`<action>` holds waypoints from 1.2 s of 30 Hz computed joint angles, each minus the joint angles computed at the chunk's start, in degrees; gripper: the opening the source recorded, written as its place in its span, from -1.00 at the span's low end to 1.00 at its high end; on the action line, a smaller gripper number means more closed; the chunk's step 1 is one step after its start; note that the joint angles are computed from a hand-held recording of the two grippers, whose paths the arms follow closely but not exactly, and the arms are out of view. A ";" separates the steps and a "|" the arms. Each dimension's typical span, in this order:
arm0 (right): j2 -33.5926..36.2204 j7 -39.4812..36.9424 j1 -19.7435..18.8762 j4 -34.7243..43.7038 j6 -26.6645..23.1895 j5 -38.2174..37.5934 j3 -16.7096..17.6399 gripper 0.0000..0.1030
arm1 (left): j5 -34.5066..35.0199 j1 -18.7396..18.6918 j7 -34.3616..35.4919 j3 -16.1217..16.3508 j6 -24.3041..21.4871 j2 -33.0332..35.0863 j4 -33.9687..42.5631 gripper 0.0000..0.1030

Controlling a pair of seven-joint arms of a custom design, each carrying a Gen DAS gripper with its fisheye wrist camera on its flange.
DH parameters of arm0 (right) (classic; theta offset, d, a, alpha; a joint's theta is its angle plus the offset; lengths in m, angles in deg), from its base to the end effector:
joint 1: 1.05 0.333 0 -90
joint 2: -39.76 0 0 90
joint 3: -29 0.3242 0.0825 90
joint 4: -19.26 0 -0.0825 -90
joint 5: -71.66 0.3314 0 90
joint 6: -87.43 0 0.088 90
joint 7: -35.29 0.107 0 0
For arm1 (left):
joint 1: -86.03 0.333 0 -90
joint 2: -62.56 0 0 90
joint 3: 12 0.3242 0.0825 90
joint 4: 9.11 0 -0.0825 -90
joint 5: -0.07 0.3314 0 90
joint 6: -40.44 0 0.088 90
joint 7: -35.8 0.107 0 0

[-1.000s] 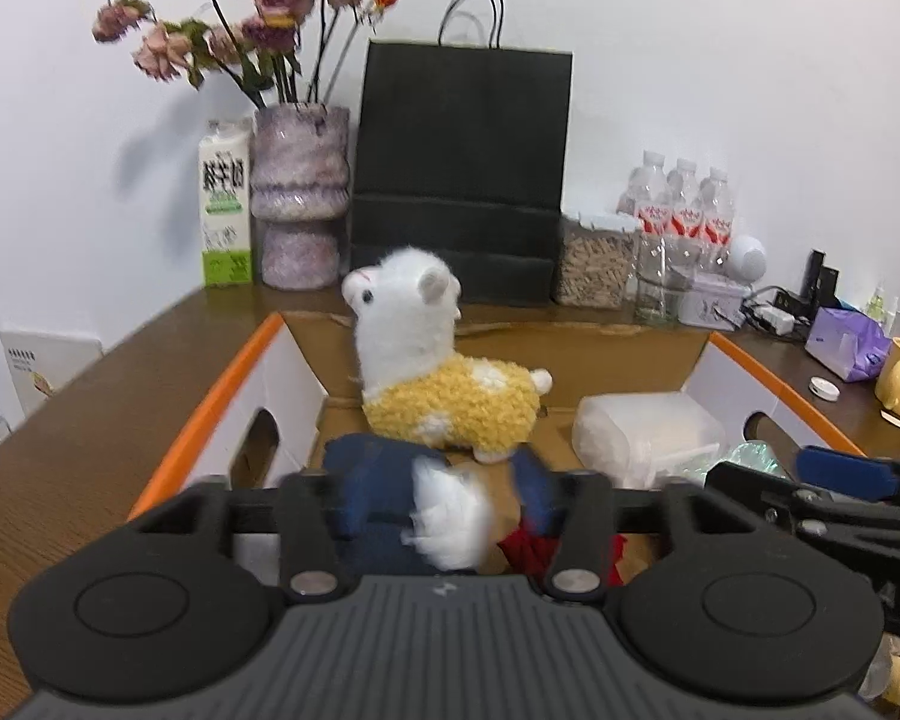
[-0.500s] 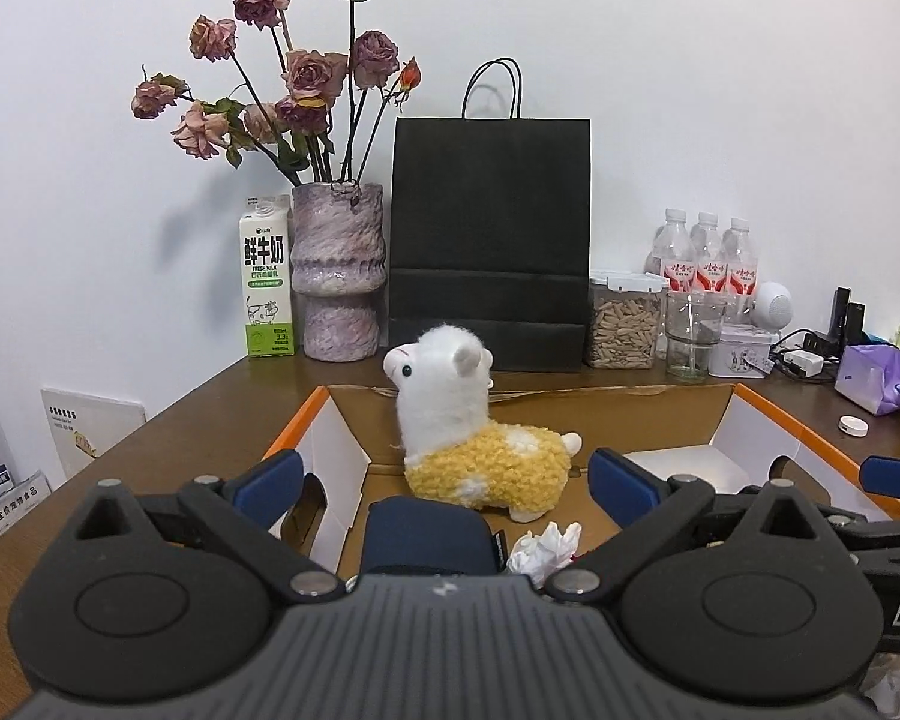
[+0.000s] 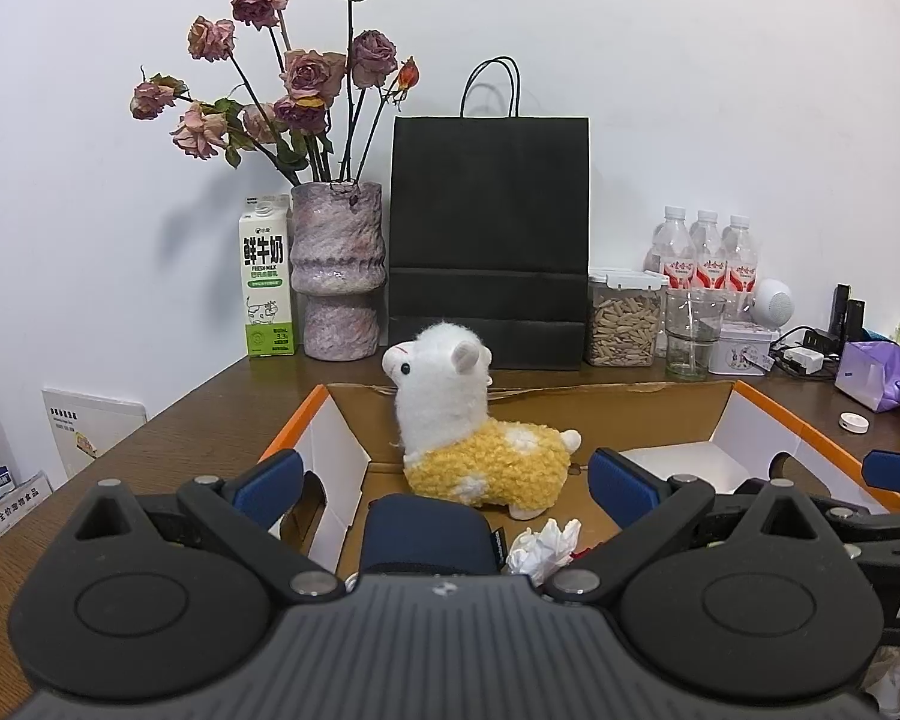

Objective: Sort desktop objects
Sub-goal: 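Withdraw both grippers from the cardboard box toward the remaining items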

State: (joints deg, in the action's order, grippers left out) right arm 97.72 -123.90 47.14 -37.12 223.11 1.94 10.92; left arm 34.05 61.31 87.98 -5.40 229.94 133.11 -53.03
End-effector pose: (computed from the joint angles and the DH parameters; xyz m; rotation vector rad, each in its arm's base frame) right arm 0.6177 0.4746 0.3339 -1.1441 1.7172 -1.1254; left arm 0.7050 -0.3563 0.3374 -1.1060 1.8007 -1.3252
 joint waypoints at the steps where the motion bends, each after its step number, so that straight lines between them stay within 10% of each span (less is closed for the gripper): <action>1: 0.00 0.00 0.01 0.00 0.00 0.01 -0.01 1.00 | 0.01 -0.03 -0.02 0.06 0.07 -0.03 -0.09 1.00; 18: -1.95 1.13 0.93 -2.36 -0.04 -2.48 -0.22 1.00 | -3.95 -4.86 -6.00 11.70 6.68 -4.23 -8.25 1.00; 36: -8.76 2.64 3.96 -9.67 -4.82 -7.46 2.49 1.00 | -18.48 -12.77 5.97 20.11 20.86 -15.88 -33.24 1.00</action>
State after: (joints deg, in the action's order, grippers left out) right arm 88.97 -121.26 51.10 -46.79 218.29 -5.52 13.41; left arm 15.57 48.55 93.95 14.71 250.80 117.23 -86.28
